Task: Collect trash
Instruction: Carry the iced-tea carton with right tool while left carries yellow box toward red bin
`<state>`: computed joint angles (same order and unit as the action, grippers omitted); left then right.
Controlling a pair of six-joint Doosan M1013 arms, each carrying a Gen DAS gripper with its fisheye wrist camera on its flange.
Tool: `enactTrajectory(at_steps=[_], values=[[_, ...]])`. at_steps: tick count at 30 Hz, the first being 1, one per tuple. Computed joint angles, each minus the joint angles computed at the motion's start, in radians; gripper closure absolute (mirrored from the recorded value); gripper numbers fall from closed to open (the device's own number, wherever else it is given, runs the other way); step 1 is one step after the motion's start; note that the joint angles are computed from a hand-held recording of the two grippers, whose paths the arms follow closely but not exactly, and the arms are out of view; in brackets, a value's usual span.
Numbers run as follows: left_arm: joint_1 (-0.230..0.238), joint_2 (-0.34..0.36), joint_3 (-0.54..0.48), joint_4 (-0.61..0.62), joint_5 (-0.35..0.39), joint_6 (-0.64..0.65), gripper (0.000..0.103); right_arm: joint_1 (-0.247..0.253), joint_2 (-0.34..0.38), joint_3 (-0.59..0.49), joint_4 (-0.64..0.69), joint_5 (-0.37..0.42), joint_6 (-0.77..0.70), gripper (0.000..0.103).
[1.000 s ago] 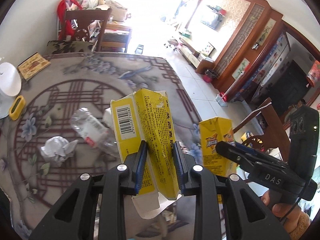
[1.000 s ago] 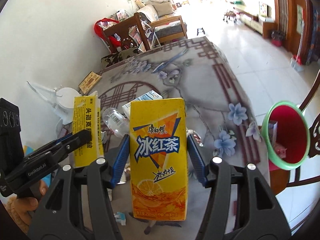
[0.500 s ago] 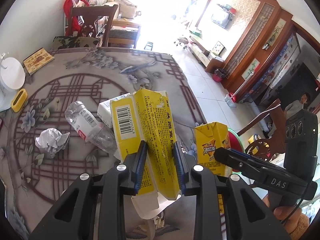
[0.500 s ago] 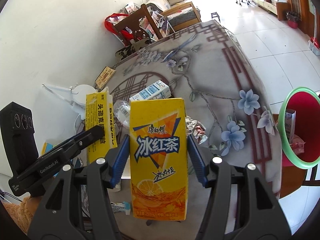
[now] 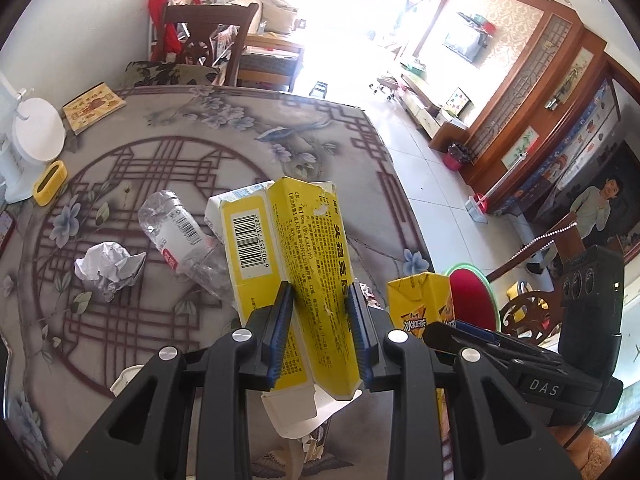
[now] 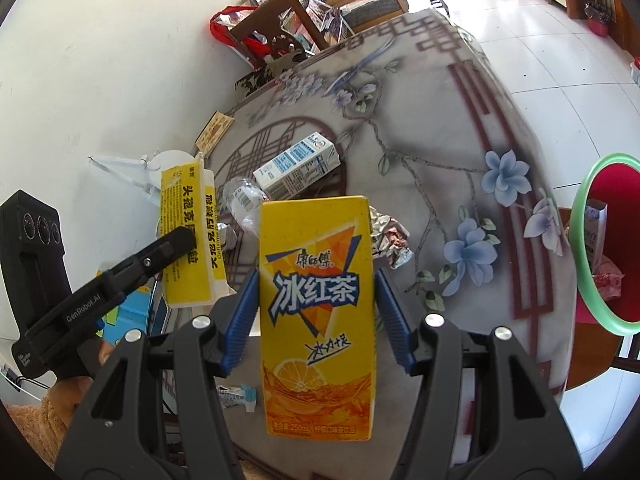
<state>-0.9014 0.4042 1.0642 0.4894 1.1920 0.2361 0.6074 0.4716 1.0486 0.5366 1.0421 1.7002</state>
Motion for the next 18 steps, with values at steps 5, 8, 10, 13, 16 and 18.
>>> enactTrajectory(at_steps=[5,8,10,13,16,18], values=[[0.001,0.003,-0.003,-0.003,0.010,-0.005,0.077,-0.002,0.007,-0.005,0.006,0.012,-0.003,0.047],[0.002,0.006,-0.006,-0.009,0.009,-0.001,0.077,-0.002,0.008,-0.006,0.007,0.016,-0.002,0.047],[0.003,0.008,-0.009,-0.014,0.009,0.002,0.077,-0.004,0.008,-0.004,0.012,0.016,-0.005,0.047],[0.004,0.009,-0.011,-0.014,0.010,0.004,0.077,-0.005,0.007,-0.001,0.015,0.016,-0.005,0.047],[0.005,0.011,-0.012,-0.017,0.011,0.009,0.076,-0.007,0.005,0.003,0.010,0.012,0.001,0.047],[0.006,0.013,-0.013,-0.021,0.010,0.013,0.076,-0.009,0.004,0.004,0.007,0.013,0.004,0.047]])
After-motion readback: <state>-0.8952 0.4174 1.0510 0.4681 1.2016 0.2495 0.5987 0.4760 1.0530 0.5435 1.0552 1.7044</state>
